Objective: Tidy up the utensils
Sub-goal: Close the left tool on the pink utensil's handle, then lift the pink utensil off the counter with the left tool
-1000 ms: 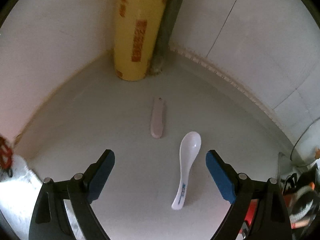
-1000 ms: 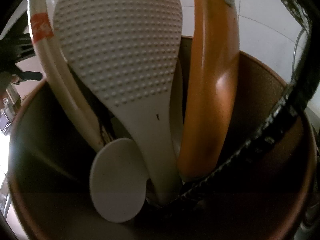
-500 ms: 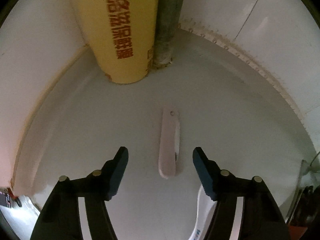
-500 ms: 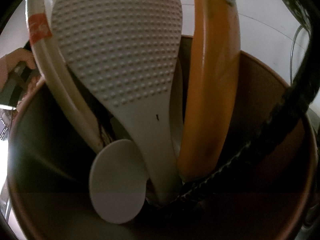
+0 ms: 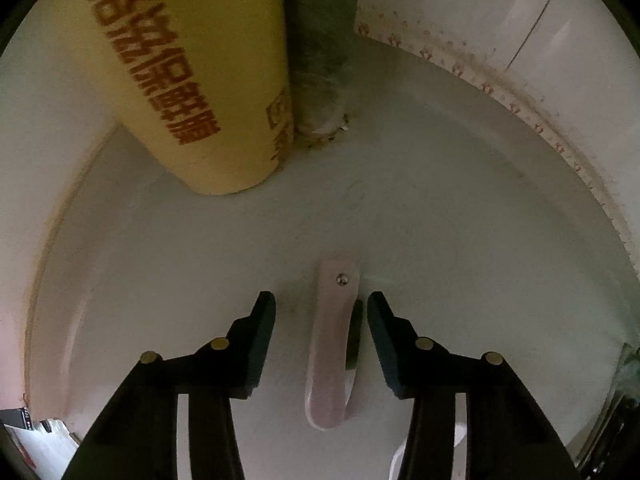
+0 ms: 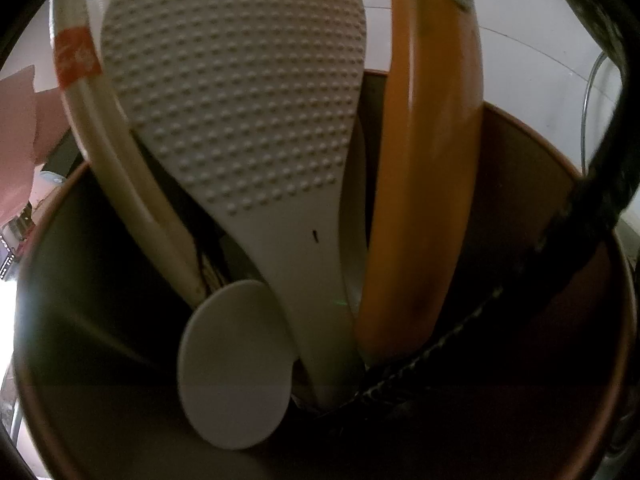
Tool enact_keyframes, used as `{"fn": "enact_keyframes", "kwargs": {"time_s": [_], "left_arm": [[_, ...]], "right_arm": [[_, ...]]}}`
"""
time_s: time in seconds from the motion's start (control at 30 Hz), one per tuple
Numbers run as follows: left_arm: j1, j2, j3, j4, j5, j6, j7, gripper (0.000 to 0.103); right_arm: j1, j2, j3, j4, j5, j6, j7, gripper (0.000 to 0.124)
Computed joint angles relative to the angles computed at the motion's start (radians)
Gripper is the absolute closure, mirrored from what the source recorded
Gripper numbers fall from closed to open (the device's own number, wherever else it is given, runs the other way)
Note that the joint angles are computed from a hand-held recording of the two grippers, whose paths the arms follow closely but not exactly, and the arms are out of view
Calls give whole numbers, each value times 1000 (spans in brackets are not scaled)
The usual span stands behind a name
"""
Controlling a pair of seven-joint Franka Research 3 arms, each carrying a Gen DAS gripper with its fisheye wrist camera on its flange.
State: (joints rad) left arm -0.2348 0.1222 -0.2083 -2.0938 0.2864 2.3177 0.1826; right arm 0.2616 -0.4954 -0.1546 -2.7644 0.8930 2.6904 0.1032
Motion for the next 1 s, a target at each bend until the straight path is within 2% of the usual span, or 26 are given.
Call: {"fn": "enact_keyframes", "kwargs": {"time_s": [0.27, 0.33, 0.57, 0.8, 1.0], "left_arm": [[-4, 25, 2, 43, 6, -50, 1, 67], [-6, 23, 3, 42, 13, -51, -8, 77], [-15, -5, -7, 10, 11, -40, -30, 78], [-25, -55, -19, -67, 3, 34, -61, 79], [-39, -105, -33, -120, -8, 28, -93, 79]], "right_arm": [[0, 5, 7, 4, -2, 4, 8, 33], [-2, 0, 9, 0, -7, 5, 15, 33], [-7, -34, 4, -22, -35, -3, 34, 33], [-2, -42, -1, -28, -43, -2, 41, 33], [1, -53, -4, -32, -49, -5, 46, 33]]}}
